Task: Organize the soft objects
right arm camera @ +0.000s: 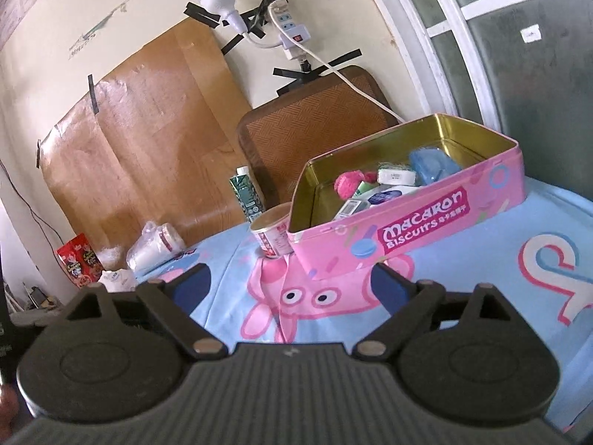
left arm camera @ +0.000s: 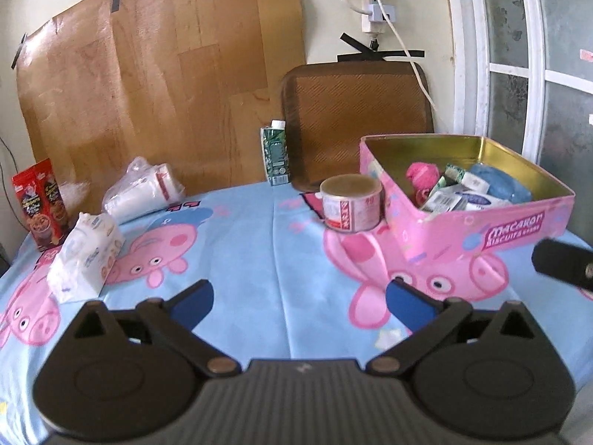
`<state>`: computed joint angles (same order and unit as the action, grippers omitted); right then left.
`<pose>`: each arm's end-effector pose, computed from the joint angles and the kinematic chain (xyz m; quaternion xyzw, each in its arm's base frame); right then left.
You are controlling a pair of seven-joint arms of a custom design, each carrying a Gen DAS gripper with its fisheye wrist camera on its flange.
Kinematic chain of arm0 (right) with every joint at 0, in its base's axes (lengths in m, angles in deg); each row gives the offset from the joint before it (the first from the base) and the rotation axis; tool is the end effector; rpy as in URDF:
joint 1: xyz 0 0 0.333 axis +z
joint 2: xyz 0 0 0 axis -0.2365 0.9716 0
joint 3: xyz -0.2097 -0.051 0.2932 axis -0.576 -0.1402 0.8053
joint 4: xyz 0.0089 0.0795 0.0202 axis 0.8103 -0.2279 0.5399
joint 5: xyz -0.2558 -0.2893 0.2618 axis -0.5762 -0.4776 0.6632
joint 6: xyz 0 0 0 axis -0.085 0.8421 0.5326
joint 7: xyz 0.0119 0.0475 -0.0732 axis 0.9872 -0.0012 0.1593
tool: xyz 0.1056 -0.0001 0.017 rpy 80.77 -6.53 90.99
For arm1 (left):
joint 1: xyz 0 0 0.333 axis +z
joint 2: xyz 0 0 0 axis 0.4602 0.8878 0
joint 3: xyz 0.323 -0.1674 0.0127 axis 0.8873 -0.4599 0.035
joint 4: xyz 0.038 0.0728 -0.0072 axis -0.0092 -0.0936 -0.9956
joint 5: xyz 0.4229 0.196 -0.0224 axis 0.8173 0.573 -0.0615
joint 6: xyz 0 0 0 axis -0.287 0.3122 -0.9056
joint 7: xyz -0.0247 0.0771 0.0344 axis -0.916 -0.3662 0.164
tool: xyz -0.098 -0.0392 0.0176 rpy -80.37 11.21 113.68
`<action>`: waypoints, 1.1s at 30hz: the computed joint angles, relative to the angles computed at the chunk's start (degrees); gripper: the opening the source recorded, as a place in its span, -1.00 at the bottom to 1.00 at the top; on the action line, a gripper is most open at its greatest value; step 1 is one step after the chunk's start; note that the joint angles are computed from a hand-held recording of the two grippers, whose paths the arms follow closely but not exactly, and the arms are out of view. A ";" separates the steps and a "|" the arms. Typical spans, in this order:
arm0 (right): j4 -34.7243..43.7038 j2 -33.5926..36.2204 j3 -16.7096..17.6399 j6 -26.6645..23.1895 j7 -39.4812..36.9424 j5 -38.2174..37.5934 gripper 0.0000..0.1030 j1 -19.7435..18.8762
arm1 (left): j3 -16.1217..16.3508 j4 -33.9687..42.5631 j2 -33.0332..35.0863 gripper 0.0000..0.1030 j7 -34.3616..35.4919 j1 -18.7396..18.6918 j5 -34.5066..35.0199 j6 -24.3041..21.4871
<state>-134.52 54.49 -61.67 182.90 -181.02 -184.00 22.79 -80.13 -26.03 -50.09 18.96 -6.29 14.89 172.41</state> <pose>0.5578 0.4097 0.3270 -0.2940 0.7481 -0.4150 0.4263 0.6817 -0.4729 0.3608 -0.3588 0.7961 -0.4126 0.2595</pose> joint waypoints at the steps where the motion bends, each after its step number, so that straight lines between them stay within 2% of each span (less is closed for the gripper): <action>1: 0.20 0.13 0.05 -0.16 -0.39 0.16 0.85 0.08 | 0.04 -0.49 -0.24 0.99 -0.04 0.01 0.01 0.04; 3: 0.83 0.53 0.08 -0.24 -1.37 0.58 0.86 0.18 | -0.36 -1.24 -0.61 0.99 0.15 0.41 0.09 0.04; 6: 1.80 1.26 0.02 -0.43 -2.79 1.74 0.93 0.47 | 2.38 -1.96 -0.82 0.99 -0.75 -1.68 -0.17 0.51; 7: 2.10 1.53 -0.05 -0.66 -3.28 2.11 0.94 0.62 | 1.85 -2.11 -0.86 0.99 -0.52 -1.23 -0.12 0.47; 13: 3.14 2.53 -0.62 0.00 -4.87 3.27 1.00 0.98 | -9.89 -1.97 -0.06 0.99 4.47 8.06 -0.11 -4.27; 15: 3.32 2.81 -0.79 0.66 -4.96 3.67 1.00 0.90 | -12.78 -1.85 0.48 0.99 6.30 10.13 -0.91 -6.24; 25: 4.48 4.14 -1.58 3.14 -5.10 5.49 1.00 0.58 | -13.61 -0.37 2.27 0.99 9.15 10.30 -2.88 -8.59; 31: 4.86 4.74 -2.19 4.90 -4.96 5.79 1.00 0.36 | -9.00 0.99 2.93 0.99 6.75 6.64 -1.54 -8.59; 33: 4.87 4.83 -2.31 5.22 -4.79 5.86 1.00 0.33 | -9.26 1.38 3.23 0.99 6.78 6.93 -1.27 -8.83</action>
<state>-129.65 59.32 -63.99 188.12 -185.81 -178.14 23.12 -89.39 -24.65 -46.86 25.74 0.65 13.63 163.58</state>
